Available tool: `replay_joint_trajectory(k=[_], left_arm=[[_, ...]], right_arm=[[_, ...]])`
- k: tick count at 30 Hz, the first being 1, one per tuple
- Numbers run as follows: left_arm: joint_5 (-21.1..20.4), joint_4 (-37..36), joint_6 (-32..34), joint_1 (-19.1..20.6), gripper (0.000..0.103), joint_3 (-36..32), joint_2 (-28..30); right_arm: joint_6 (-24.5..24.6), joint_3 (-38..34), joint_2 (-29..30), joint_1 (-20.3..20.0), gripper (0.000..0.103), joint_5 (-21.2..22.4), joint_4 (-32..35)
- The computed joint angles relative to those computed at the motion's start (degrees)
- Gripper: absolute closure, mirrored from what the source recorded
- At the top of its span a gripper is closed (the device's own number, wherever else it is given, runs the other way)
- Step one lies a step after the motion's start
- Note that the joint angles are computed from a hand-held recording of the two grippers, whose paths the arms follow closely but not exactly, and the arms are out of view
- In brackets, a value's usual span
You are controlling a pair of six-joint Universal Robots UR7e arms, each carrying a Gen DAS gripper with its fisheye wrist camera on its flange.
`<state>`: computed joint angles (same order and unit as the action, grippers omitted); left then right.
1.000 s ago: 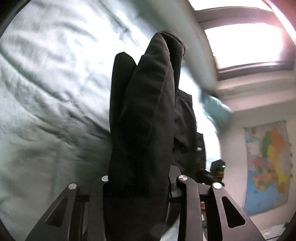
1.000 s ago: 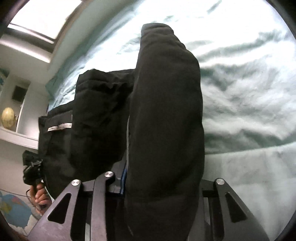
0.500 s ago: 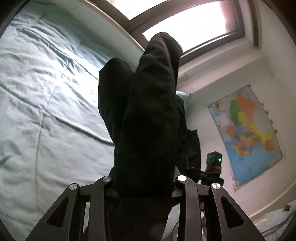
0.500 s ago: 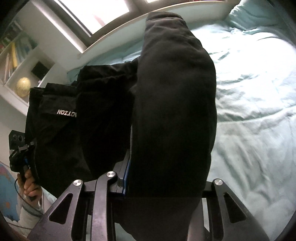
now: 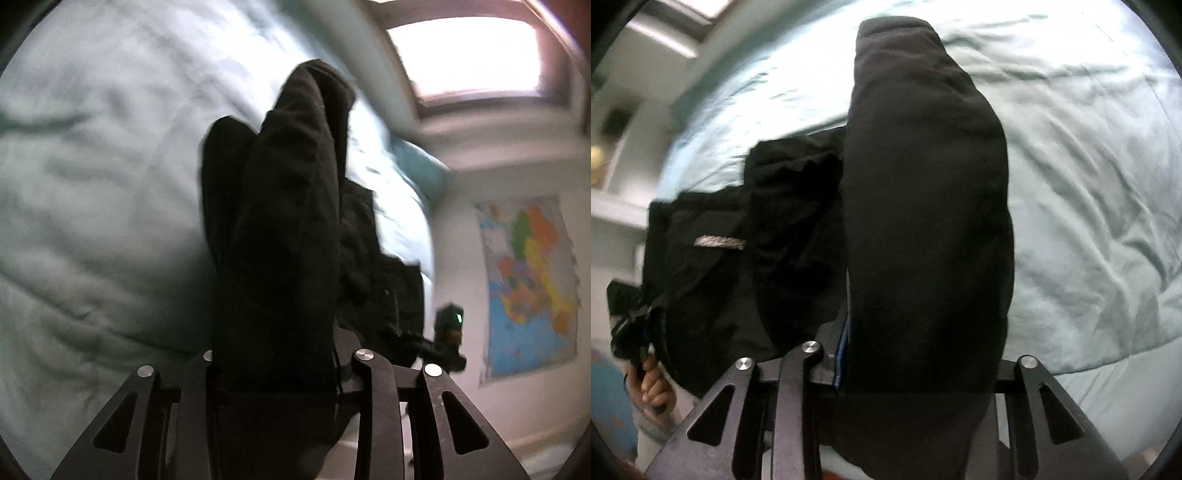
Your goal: Fold large clothes
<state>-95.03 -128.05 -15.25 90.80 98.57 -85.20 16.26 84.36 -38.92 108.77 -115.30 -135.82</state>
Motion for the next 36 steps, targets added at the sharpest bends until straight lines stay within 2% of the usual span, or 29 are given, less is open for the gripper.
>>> replay_joint_trajectory(k=[2,4,7,9,10,12,14,18,19,21,22,25,28,31,34,36], left_arm=[[-0.99,-0.59,-4.16,3.61,0.061,-0.15,0.67],[-0.12,1.65,-5.26,6.36,0.056,-1.50,1.34],[-3.44,3.79,-6.86,10.65,0.055,-3.26,1.57],[-2.89,3.00,-7.58,11.48,0.055,-3.20,-0.31],[-0.48,2.83,-7.26,10.52,0.055,-3.06,-1.72],[6.80,3.53,-5.71,6.66,0.055,-2.83,-4.47],[11.75,5.67,-3.38,2.06,0.055,-3.05,-5.99],[17.90,7.81,1.47,-6.72,0.049,-2.22,-5.48],[21.00,8.12,1.72,-8.40,0.049,-1.73,-4.66],[29.64,11.22,0.91,-10.79,0.049,-1.13,-1.64],[31.62,12.70,-0.15,-10.68,0.049,-1.13,0.25],[34.78,10.06,-1.34,-9.35,0.047,0.48,3.55],[33.57,10.60,-4.08,-8.19,0.046,-1.66,4.79],[35.53,11.99,-3.40,-10.20,0.046,-2.00,3.54],[36.75,12.79,-1.91,-13.33,0.046,-0.76,0.94],[38.01,11.82,-1.33,-15.71,0.046,0.76,-0.86]], right_arm=[[0.95,1.93,-0.61,-1.61,0.057,-0.75,-2.87],[3.77,2.89,-1.59,-3.38,0.041,-1.43,-2.84],[5.55,5.56,-4.17,-5.07,0.035,-1.85,-3.65],[7.55,7.09,-6.07,-5.19,0.032,-1.98,-4.09],[8.29,7.83,-7.01,-4.91,0.032,-3.20,-4.02],[10.14,7.83,-7.87,-2.62,0.031,-9.73,-0.98],[7.94,7.61,-7.48,0.23,0.031,-12.84,-1.05],[-0.73,2.69,-1.04,5.70,0.031,-13.20,-1.53],[-2.76,1.47,1.02,6.64,0.030,-13.79,-2.02],[-3.57,-1.05,4.55,7.46,0.030,-14.56,-1.17],[-2.99,-2.29,6.31,7.02,0.030,-13.83,0.29],[-0.01,-4.19,8.82,4.44,0.026,-11.80,4.22],[1.80,-4.94,9.39,3.79,0.025,-11.74,5.05],[4.42,-5.93,8.74,4.19,0.025,-11.15,8.11],[4.61,-4.17,6.21,5.45,0.025,-9.43,6.56],[5.32,-3.20,4.64,6.92,0.025,-9.83,5.74]])
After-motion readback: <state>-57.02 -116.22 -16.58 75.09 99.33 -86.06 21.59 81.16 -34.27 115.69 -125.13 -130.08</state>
